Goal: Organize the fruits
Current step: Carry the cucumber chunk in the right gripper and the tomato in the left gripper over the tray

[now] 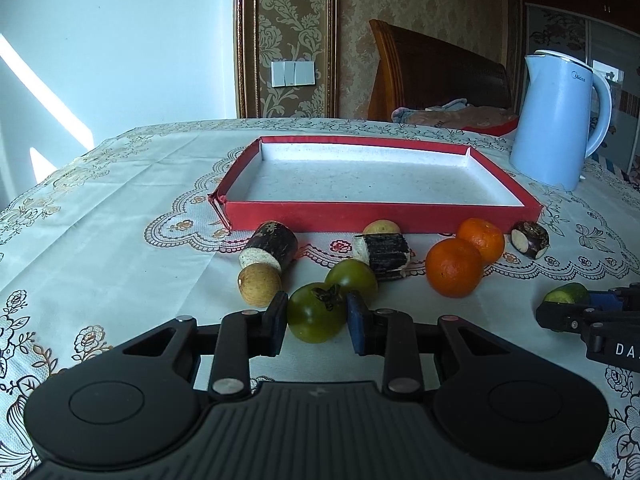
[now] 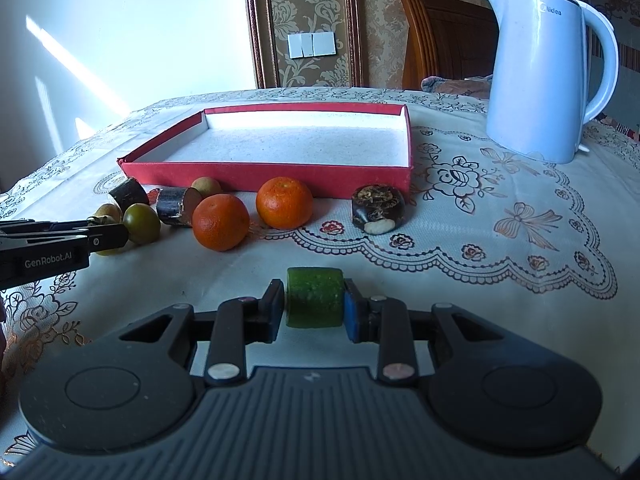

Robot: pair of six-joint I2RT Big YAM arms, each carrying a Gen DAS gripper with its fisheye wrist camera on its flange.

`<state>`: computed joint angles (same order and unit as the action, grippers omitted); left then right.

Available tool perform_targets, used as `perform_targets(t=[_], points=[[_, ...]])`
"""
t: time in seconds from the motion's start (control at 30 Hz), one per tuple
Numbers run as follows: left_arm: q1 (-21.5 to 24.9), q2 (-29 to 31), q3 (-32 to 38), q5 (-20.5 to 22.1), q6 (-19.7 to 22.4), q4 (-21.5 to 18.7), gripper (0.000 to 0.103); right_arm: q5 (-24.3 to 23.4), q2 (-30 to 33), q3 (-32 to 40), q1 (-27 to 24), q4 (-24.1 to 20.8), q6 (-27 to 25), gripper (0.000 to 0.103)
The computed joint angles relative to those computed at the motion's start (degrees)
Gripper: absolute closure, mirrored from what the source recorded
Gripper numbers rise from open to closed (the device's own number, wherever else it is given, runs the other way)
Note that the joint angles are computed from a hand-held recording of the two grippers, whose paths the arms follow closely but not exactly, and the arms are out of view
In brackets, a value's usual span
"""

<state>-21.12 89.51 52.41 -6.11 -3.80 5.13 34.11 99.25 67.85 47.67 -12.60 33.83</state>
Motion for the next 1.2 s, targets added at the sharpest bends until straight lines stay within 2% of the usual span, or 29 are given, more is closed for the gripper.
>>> perform_targets(t=[0.43, 0.73, 0.93, 1.2], points=[[-1.97, -0.59, -0.67, -2.82, 0.13, 2.55, 0.073, 1.46, 0.05, 0.48, 0.56, -0.60, -1.02, 0.076], [-2.45, -0.75, -0.25, -3.72, 0.06, 3.00, 0.073, 2.16, -0.70, -0.29, 0.80, 1.22, -1.13, 0.077], [-2.43, -1.05, 0.53, -4.37, 0.69, 3.81, 0.073, 2.96, -1.88, 0.42, 0.80, 3.84, -5.02, 0.077], [-1.43, -0.52, 3.20, -5.36, 0.18, 4.30, 0.073, 2.44, -1.45, 2.89, 0.36, 4.94, -8.57, 0.077]])
